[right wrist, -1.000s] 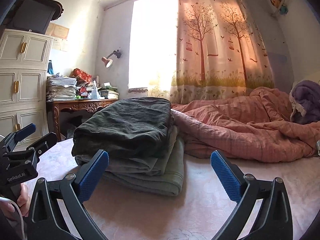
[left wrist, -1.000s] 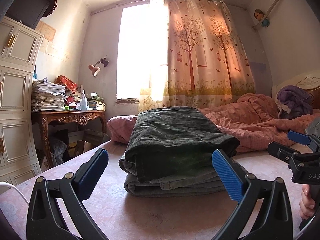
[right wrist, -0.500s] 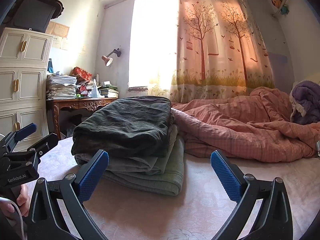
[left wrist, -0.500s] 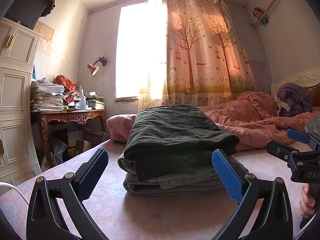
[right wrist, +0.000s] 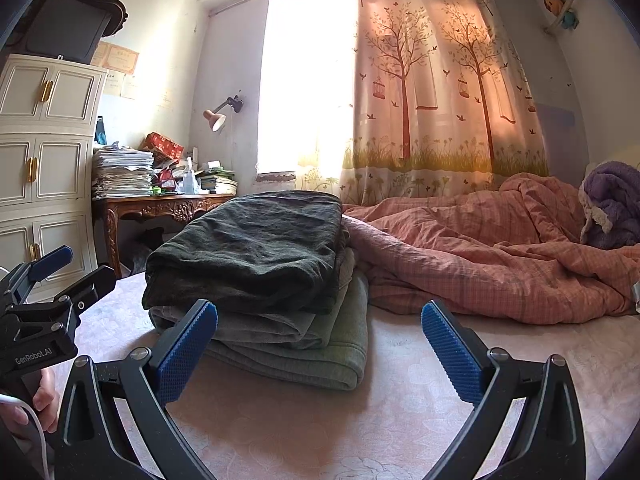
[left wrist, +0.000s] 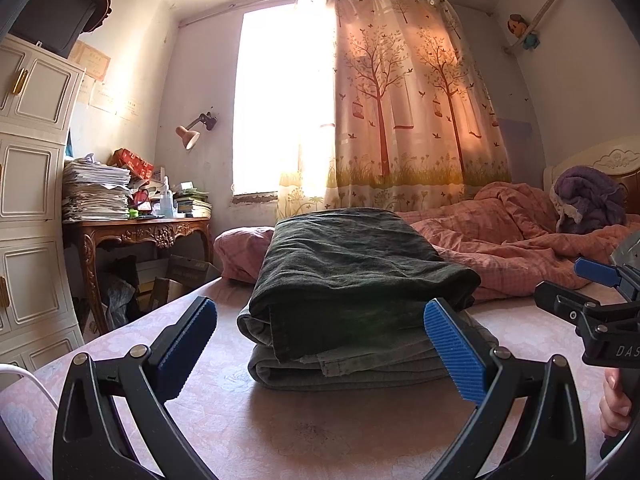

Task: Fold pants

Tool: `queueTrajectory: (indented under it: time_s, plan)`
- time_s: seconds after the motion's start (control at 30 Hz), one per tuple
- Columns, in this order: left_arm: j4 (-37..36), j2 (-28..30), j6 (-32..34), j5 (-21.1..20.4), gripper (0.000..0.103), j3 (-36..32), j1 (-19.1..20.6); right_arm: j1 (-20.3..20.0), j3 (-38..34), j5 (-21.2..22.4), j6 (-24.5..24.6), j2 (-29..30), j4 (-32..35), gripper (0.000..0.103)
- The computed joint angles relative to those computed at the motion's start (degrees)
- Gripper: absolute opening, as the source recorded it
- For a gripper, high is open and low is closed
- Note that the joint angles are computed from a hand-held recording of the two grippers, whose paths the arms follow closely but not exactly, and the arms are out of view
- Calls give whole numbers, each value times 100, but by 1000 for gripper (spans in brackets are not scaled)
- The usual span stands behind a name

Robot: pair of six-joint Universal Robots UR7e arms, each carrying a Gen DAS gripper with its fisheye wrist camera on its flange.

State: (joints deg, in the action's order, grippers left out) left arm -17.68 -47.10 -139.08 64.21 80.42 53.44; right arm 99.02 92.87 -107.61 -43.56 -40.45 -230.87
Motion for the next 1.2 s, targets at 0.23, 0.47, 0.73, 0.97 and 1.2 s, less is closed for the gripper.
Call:
queueTrajectory:
  time_s: [0.23, 0.47, 0.73, 0.97, 1.2]
  plan:
    - [4, -11, 2, -14, 103, 11, 2, 5, 2, -5, -7, 0, -5, 103]
    - [50, -9, 1, -22, 103, -15, 10, 16, -16, -23, -2, 10, 3, 103]
    - [46, -6, 9, -23, 103, -19, 8, 17, -11, -20, -10, 5, 0, 103]
    - [66, -16, 70, -6, 103, -7, 31, 20, -9, -27, -8, -2, 19, 103]
    - [152, 31, 114, -9, 103, -92, 45, 24, -14, -39, -23, 7, 21, 103]
